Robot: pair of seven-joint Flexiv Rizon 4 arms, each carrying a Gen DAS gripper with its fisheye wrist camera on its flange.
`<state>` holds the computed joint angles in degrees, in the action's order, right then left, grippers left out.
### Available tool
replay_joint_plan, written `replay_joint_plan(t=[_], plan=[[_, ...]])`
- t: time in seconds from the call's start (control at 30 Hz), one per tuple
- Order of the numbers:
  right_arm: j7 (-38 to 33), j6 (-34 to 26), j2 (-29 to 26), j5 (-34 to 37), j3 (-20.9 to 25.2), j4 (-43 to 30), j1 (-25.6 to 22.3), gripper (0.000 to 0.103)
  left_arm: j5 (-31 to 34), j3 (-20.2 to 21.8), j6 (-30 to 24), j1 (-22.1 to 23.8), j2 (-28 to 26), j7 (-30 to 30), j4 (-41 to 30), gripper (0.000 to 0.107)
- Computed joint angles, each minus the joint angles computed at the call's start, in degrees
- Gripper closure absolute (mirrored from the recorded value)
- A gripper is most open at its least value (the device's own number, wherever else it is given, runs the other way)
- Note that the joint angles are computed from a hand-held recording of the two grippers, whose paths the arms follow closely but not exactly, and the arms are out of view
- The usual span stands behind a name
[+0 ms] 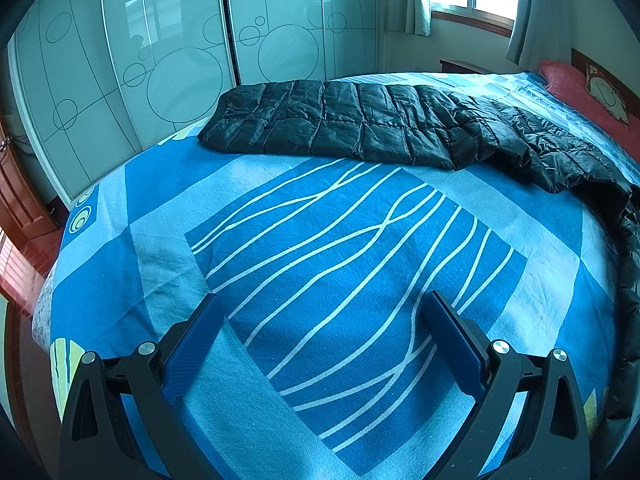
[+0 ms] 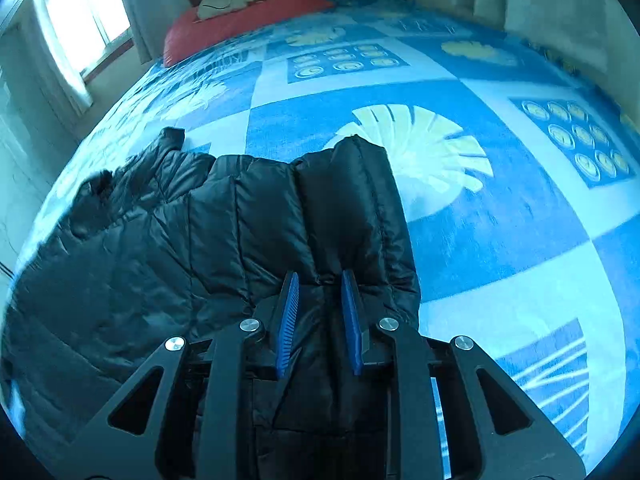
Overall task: Fold large clothes
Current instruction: 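Open the right gripper to release the sleeve and withdraw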
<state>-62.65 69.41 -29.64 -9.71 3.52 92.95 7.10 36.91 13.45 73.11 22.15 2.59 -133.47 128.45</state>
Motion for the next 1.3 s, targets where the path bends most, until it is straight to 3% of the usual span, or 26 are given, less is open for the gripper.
replay_joint_plan(t=[0.07, 0.17, 0.2, 0.37, 0.47, 0.57, 0.63, 0.7, 0.77, 0.87, 0.97, 1.3], plan=[[0.45, 0.78, 0.99, 0.16, -0.06, 0.23, 0.14, 0.080, -0.31, 0.10, 0.24, 0.07, -0.07, 0.32, 0.07, 0.007], [3.19, 4.22, 1.35, -2.31, -3.00, -0.01, 1.94, 0.064, 0.11, -0.05, -0.03, 0.00, 0.03, -0.13, 0.00, 0.007], [3.52, 3.93, 0.88, -2.79, -3.13, -0.90, 1.93, 0.063, 0.07, 0.02, 0.07, 0.07, -0.03, 0.00, -0.01, 0.007], [-0.86, -7.60, -5.92, 1.66, 2.22, -11.28, -1.89, 0.062, 0.11, -0.06, -0.04, 0.00, 0.01, -0.14, -0.01, 0.007], [2.30, -5.45, -4.50, -1.29, -2.02, -8.72, 1.54, 0.062, -0.20, 0.08, 0.21, 0.07, -0.06, 0.25, 0.05, 0.007], [4.14, 0.10, -0.65, -2.56, -2.01, -3.30, 3.20, 0.061, 0.26, -0.10, -0.07, -0.03, 0.02, -0.33, -0.04, 0.007], [4.99, 3.09, 2.01, -3.60, -1.68, 0.81, 4.69, 0.045, 0.34, -0.06, -0.09, 0.01, 0.01, -0.30, -0.10, 0.007], [3.45, 5.68, 4.10, -3.68, 0.14, 4.27, 5.59, 0.040, 0.01, 0.04, 0.13, 0.03, -0.03, 0.01, 0.02, 0.007], [6.65, 8.11, 5.84, -7.62, -2.33, 8.30, 9.04, 0.036, 0.17, -0.07, 0.00, -0.03, 0.02, -0.24, 0.00, 0.007], [11.04, 8.06, 5.89, -12.28, -5.09, 10.57, 12.45, 0.035, 0.21, -0.07, 0.01, -0.03, 0.04, -0.28, 0.01, 0.007], [13.84, 7.11, 4.27, -13.57, -5.18, 10.53, 12.45, 0.035, -0.03, -0.02, 0.19, 0.00, -0.01, -0.09, 0.06, 0.007], [22.96, 13.66, 3.48, -23.46, -12.29, 14.41, 16.44, 0.030, -2.08, -0.11, -1.12, -0.26, 0.19, 1.98, 0.07, 0.007]])
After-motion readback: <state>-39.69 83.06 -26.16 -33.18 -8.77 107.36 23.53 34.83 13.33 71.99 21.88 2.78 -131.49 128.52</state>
